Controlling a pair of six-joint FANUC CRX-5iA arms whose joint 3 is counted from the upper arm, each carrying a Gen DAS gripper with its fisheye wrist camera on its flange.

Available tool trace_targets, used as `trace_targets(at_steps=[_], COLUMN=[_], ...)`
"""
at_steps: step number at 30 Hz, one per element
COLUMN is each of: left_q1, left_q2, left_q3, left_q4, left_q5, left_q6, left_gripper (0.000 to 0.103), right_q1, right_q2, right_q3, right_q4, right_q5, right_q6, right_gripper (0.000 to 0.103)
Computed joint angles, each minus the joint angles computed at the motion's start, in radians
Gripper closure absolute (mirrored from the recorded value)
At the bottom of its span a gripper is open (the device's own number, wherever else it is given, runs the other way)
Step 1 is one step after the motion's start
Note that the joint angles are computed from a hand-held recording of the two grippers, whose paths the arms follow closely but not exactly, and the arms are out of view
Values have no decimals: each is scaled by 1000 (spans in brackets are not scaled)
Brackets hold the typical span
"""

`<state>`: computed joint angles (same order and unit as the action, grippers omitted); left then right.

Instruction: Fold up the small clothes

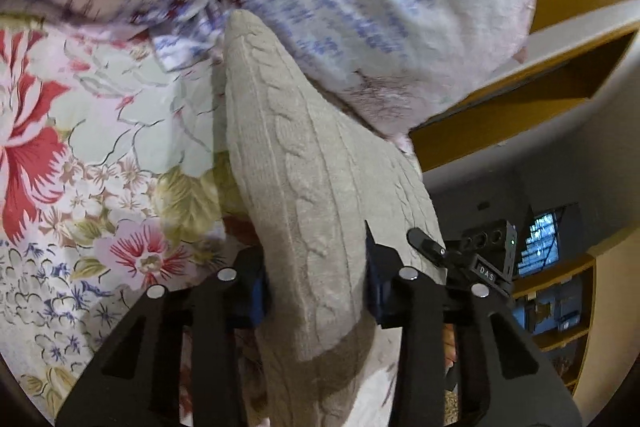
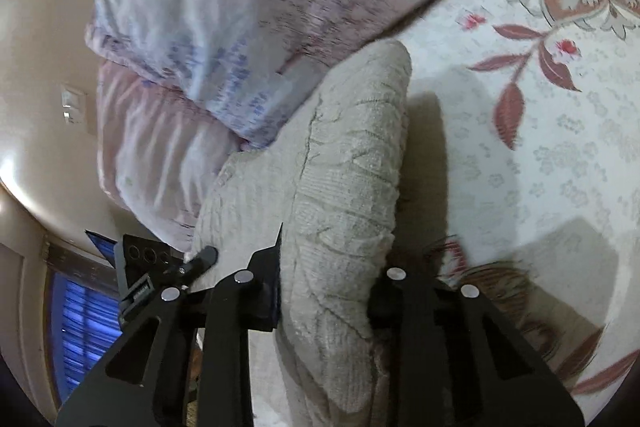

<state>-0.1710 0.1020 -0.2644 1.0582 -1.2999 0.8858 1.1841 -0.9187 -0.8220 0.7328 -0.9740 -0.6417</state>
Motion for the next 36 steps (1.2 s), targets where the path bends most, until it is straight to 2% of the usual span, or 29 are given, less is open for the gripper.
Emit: trace_targets(at_steps=[6,12,15,16,18,19,22,25,29,32,34,36], left_q1=[76,250,318,344,363,371,391,395,404,385,355,325], left_q2=[-44,-82,-86,-85,-72,-59,-44,-84,-211,-290,-319,-333], left_q3=[4,11,6,10,17,10,-25,-32,-101,-144,-153,-151], left_q4=[1,-51,-85,-108,-157,-172,-138,-156,-122,-97,-109,-138], left_q5=[-76,-164,-163,-160,-139,-133,-137,-90,58,129,155,169], left_q6=[-43,-80,-91,-79,-54,-39,-45,-83,-205,-325,-375,-389], left_gripper=[67,67,66,66,63,62,53,48,39,33,32,32], right_q1=[12,-34,-57,-67,-76,-78,-92,-76,-55,-79,-78,-55], right_q2=[97,273,385,441,507,531,515,472,424,436,471,515], right_q3=[44,118,184,230,294,317,310,289,236,249,284,324], right_q4=[76,91,39,-29,-137,-165,-202,-175,-38,-67,-82,-55], right_q5=[51,187,230,227,188,157,184,159,125,136,100,-13], right_q6=[-23,58,152,222,301,316,313,255,115,144,202,223], right_gripper=[76,77,77,77,75,71,64,62,62,62,91,93])
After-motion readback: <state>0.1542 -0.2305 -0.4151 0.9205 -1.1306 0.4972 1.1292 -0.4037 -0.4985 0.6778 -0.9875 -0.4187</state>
